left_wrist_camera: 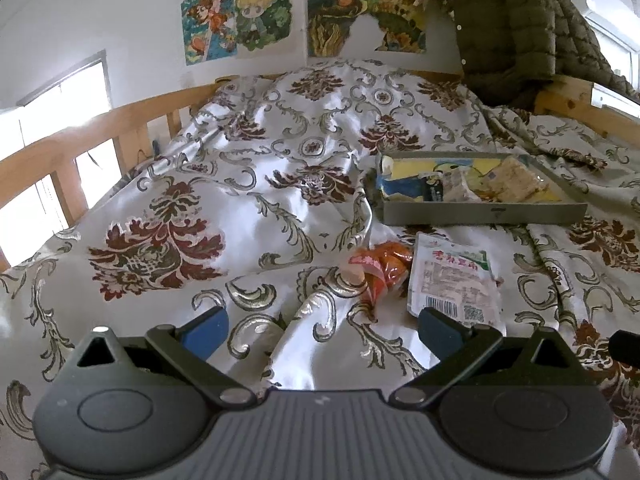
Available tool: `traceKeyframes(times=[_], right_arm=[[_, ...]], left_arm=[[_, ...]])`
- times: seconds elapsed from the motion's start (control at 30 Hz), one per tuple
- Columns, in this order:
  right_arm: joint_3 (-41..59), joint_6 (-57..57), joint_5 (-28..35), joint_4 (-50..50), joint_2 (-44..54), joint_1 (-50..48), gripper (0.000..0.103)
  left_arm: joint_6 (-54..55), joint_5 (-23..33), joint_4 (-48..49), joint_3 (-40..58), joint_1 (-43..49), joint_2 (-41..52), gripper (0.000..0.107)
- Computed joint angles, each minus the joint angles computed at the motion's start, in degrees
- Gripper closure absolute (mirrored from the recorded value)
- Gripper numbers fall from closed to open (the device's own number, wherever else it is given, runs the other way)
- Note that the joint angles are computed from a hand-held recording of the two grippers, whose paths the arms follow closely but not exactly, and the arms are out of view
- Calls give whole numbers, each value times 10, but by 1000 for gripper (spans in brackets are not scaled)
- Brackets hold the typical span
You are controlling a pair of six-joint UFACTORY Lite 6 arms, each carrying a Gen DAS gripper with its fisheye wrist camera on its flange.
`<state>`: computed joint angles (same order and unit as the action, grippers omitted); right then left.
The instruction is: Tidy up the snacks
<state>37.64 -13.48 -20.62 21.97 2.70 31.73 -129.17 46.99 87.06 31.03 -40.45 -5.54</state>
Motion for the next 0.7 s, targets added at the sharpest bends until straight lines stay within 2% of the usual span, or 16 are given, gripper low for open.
traceKeyframes(times=[0.27, 0.4, 0.7], right_arm=[[39, 69, 15, -91, 38, -14, 1], [77, 70, 27, -121, 76, -16, 1], [160, 129, 40, -210, 157, -22, 1]], left_arm=[[0, -14, 6, 21, 16, 28, 4], [14, -49, 35, 49, 49, 53, 4], [47, -85, 106, 130, 85, 141, 4]])
